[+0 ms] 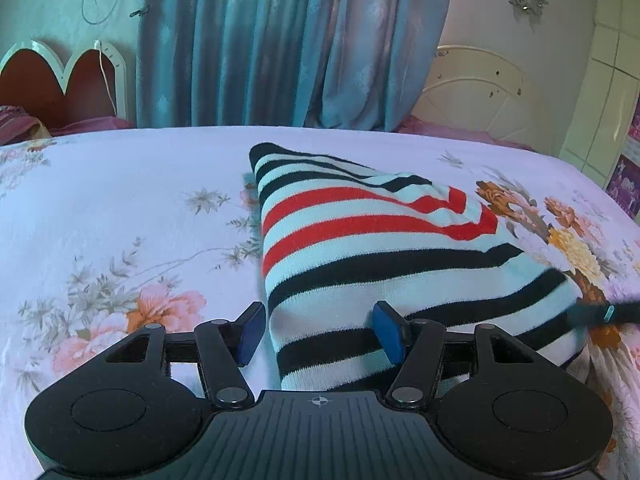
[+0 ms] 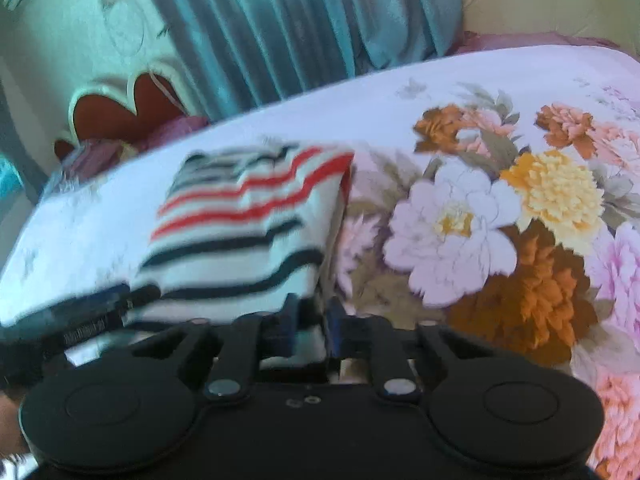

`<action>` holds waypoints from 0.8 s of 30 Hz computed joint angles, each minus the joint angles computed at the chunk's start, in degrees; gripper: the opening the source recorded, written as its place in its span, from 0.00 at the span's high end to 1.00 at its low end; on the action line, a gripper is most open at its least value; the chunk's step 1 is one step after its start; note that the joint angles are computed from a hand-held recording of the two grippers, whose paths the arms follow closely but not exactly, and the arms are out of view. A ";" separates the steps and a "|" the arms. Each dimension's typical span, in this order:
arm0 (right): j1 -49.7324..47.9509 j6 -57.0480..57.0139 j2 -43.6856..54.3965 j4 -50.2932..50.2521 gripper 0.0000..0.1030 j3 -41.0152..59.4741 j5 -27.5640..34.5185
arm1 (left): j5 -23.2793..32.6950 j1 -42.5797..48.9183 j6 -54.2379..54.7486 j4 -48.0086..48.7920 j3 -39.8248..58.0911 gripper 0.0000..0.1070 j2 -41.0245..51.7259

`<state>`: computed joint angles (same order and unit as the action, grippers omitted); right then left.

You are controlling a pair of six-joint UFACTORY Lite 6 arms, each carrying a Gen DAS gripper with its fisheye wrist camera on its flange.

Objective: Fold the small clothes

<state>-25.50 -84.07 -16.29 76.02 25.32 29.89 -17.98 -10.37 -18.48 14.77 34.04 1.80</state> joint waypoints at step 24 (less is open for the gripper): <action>18.30 -12.14 19.69 24.55 0.65 23.67 -18.47 | 7.92 -0.50 -17.14 16.11 29.46 0.45 19.13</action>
<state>-7.20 -96.21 3.40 100.57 48.99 11.42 -10.06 -10.87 -35.62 30.88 63.51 20.92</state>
